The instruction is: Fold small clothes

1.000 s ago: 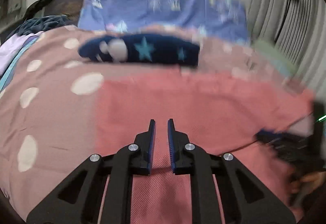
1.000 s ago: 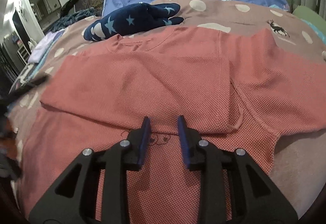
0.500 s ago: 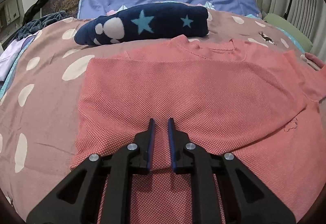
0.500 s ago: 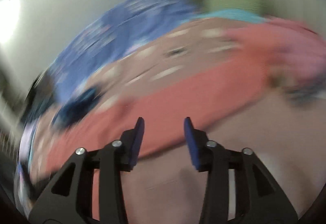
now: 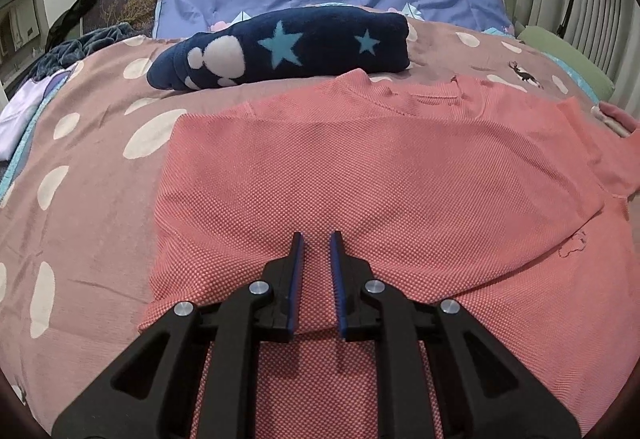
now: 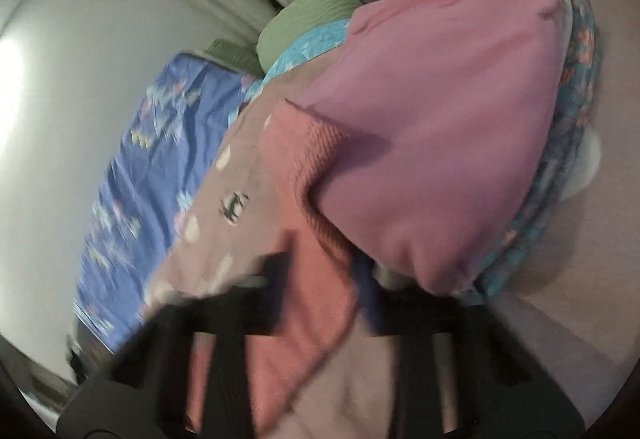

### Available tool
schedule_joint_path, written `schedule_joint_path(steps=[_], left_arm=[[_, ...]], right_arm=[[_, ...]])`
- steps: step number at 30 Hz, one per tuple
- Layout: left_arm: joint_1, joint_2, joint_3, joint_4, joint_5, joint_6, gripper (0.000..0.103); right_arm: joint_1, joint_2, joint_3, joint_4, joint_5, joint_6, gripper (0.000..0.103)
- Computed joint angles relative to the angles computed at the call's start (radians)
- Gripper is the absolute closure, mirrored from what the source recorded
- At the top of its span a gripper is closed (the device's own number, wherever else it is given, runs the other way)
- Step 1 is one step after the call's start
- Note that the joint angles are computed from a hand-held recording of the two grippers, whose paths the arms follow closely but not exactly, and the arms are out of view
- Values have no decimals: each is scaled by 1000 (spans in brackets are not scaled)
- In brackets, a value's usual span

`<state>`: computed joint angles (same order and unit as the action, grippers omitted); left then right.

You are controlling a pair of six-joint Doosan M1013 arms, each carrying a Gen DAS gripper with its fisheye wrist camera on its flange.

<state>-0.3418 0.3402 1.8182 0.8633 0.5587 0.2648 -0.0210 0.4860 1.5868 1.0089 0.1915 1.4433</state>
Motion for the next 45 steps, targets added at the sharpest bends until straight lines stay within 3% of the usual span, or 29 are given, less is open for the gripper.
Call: schedule_joint_path(steps=[3,6,8,10,12,14,17,18,20,21,24,31,32,34,35,36,37,39,40,43,45], left_arm=[[5,-3,6,-7,-20,-5,88],[6,-4,7,-7,-24,-7,88],[8,-6,10,-8,-34,-10,88],[14,-11,17,-14,-56,-16,88],[22,-17,26,-22,-86,-21,87],[30,-21,34,-32,-114,-24,87],[39,-24,39,-51,-143,-18,87],[41,-25,41,-56,-151,-17,86],[44,-26,43,-61,-164,-17,86],[44,-26,44,-61,-166,-17,85],[44,-27,42,-70,-168,-5,82],[17,-20,23,-29,-109,15,70],[17,-22,24,-27,-112,16,66],[16,-32,34,-30,-140,21,59],[16,-39,42,-35,-166,30,55],[16,-46,50,-52,-201,53,52],[15,-55,58,-97,-247,110,48],[14,-60,57,-256,-322,303,44],[10,-57,51,-317,-338,374,37],[0,-25,3,-517,-329,590,35],[-5,0,-33,-577,-290,650,35]], right_arm=[[22,-1,-14,377,28,-367,100],[76,-7,-40,571,200,-759,100],[128,-1,-60,527,390,-924,100],[179,4,-73,385,487,-973,100],[227,13,-84,211,514,-944,97],[251,36,-91,46,556,-841,86],[244,52,-85,-23,586,-742,78],[235,51,-75,-20,602,-731,71],[207,37,-44,45,637,-752,70],[193,32,-38,72,646,-768,64],[176,13,-22,110,617,-784,61],[185,95,-133,78,720,-488,53],[187,108,-149,111,751,-489,53],[188,148,-191,273,951,-588,57],[186,155,-201,318,1014,-630,60],[186,150,-202,332,1025,-662,60],[184,127,-186,335,983,-722,59],[188,84,-150,293,843,-772,54],[187,65,-131,251,766,-758,54],[168,50,-95,223,732,-738,54],[158,37,-62,212,725,-789,54]])
